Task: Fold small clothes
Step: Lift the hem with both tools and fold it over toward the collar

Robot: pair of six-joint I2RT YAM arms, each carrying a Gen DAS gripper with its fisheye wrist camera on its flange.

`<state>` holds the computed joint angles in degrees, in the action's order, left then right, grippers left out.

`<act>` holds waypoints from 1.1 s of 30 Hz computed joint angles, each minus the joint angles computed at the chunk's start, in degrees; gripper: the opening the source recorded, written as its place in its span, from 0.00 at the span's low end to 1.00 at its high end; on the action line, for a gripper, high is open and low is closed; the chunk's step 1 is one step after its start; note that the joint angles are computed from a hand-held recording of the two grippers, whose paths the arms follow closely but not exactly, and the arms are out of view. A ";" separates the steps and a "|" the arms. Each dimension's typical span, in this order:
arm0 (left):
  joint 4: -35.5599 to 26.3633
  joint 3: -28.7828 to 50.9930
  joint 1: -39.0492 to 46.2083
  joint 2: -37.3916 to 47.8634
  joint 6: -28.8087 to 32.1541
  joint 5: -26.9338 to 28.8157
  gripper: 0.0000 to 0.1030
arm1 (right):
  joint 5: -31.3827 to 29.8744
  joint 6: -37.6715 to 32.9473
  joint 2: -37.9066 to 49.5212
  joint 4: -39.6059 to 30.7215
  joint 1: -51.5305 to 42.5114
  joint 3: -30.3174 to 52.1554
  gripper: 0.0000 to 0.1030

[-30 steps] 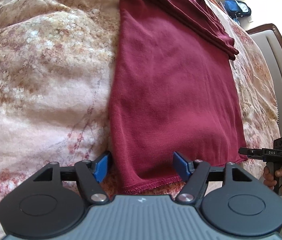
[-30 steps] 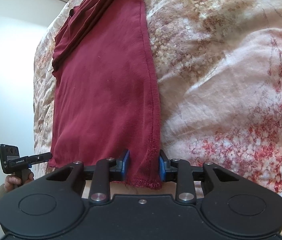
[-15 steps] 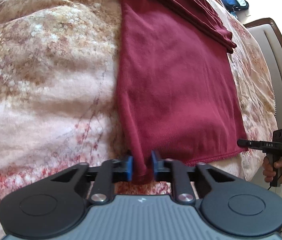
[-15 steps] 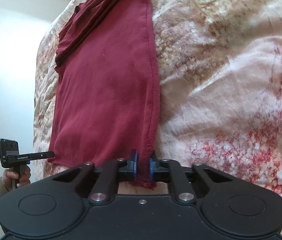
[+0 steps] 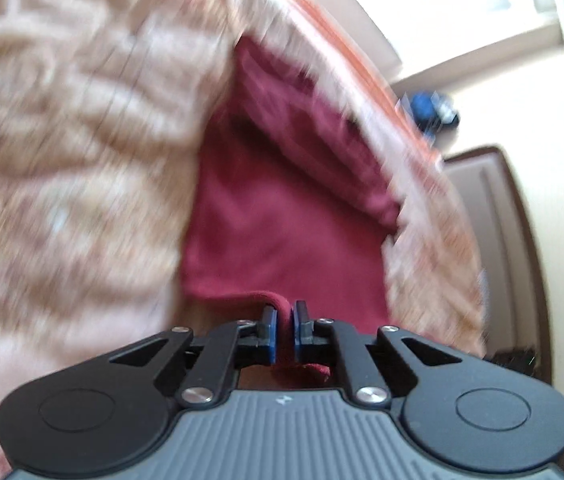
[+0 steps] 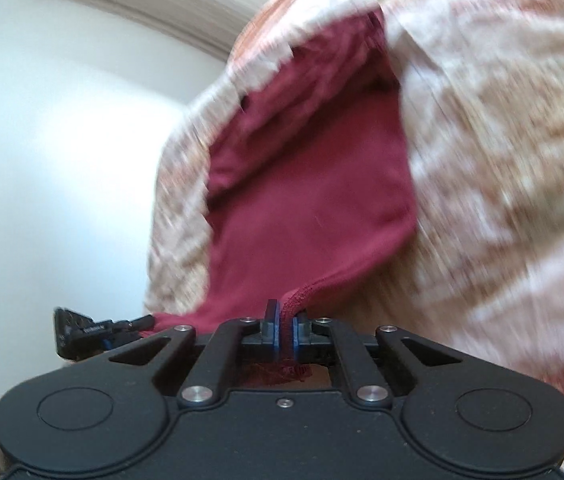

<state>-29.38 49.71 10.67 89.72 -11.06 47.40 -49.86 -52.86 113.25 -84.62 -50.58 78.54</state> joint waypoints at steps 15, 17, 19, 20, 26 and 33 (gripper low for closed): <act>26.56 26.99 -7.54 27.41 -31.20 -4.80 0.07 | -16.60 43.65 10.08 29.03 12.87 17.87 0.05; 26.07 32.61 -8.32 32.29 -33.28 -6.19 0.07 | -15.42 51.66 11.28 37.11 14.85 17.88 0.05; 24.15 38.86 -9.15 36.88 -33.86 -7.89 0.07 | -13.40 57.67 14.27 42.12 17.08 20.84 0.05; 22.99 42.32 -9.57 39.30 -34.35 -8.92 0.07 | -12.52 59.83 15.97 43.55 18.14 22.68 0.05; 21.43 56.07 -10.06 48.72 -38.88 -11.73 0.07 | -10.02 68.30 26.13 45.91 22.28 37.06 0.05; 2.52 73.76 -11.60 56.70 -27.18 -14.76 0.12 | -7.36 67.56 36.49 37.70 24.39 54.77 0.05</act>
<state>-26.86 123.48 -0.93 146.42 -38.24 32.64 -57.22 14.70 149.75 -46.92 -26.19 133.31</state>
